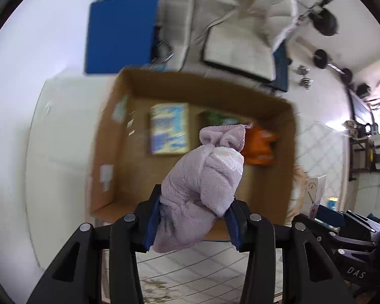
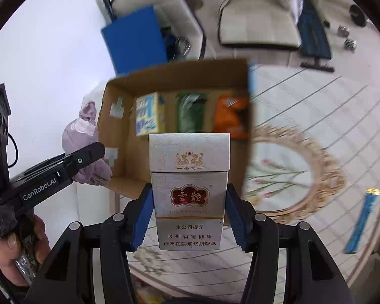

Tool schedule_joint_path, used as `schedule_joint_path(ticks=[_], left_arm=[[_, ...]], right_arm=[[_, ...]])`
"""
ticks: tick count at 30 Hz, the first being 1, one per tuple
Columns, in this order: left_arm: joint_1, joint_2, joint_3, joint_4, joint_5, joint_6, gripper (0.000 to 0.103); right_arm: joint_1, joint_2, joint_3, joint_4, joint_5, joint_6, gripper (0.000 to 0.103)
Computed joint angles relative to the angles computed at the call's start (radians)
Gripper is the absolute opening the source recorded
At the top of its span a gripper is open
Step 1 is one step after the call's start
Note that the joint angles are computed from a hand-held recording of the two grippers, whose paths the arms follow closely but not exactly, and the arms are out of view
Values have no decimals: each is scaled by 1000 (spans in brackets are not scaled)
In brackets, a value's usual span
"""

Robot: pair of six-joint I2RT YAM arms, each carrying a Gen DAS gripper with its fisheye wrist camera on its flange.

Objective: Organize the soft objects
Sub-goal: 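Grasp the lilac cloth with the left tool while the right tool carries the pack into the box, then grasp the blue stick packet with the right tool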

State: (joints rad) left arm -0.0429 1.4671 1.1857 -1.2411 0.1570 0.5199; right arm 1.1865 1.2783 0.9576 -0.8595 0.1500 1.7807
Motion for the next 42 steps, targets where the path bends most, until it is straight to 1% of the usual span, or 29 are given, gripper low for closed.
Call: schedule_joint_path(ticks=[3, 6, 10, 13, 17, 18, 19, 20, 21, 22, 23, 25, 28, 29, 32, 34, 35, 37, 38, 39, 41, 42], left_arm=[[41, 83, -41, 81, -53, 28, 42], [72, 191, -73, 175, -111, 51, 42], [85, 291, -83, 225, -145, 62, 42], [74, 335, -94, 256, -154, 56, 43], [57, 386, -83, 250, -158, 44, 47], [59, 391, -81, 246, -155, 38, 48], [58, 407, -67, 236, -144, 31, 48], [60, 408, -65, 230, -138, 28, 48], [55, 410, -59, 226, -137, 23, 49], [52, 402, -61, 226, -141, 25, 52], [40, 399, -53, 206, -164, -5, 55], [18, 387, -37, 194, -162, -14, 64], [9, 341, -28, 161, -142, -12, 65], [8, 320, -25, 147, -136, -9, 66], [12, 253, -10, 106, -108, 5, 75], [7, 183, -10, 73, -87, 5, 90], [9, 160, -9, 62, -79, 11, 91], [12, 113, -14, 46, -70, 20, 100], [19, 81, -18, 39, -61, 28, 100], [27, 48, -23, 38, -58, 36, 100], [33, 11, -32, 39, -36, 43, 100], [47, -6, -31, 32, -29, 55, 100]], right_arm=[[-82, 125, -32, 162, -99, -58, 57], [-130, 242, -24, 191, -143, -80, 57], [-168, 317, -102, 292, -203, -64, 57], [-177, 354, -131, 330, -229, -54, 58], [-193, 379, -191, 438, -272, -44, 58], [-195, 387, -191, 438, -280, -47, 59], [-195, 392, -187, 433, -282, -51, 60], [-191, 393, -179, 422, -278, -57, 66], [-190, 396, -172, 410, -273, -60, 75], [-186, 394, -162, 391, -265, -62, 78], [-184, 388, -153, 373, -260, -65, 78], [-180, 368, -147, 351, -251, -59, 78], [-167, 327, -142, 309, -229, -46, 78], [-157, 308, -133, 277, -216, -41, 78], [-127, 258, -102, 190, -182, -23, 78], [-121, 256, -36, 105, -158, -23, 79], [-108, 249, -13, 65, -143, -17, 80], [-79, 241, 25, 1, -112, 3, 88], [-62, 232, 39, -29, -98, 19, 93], [-44, 227, 52, -50, -83, 39, 95], [-19, 238, 75, -75, -59, 62, 96], [3, 244, 100, -109, -41, 81, 96]])
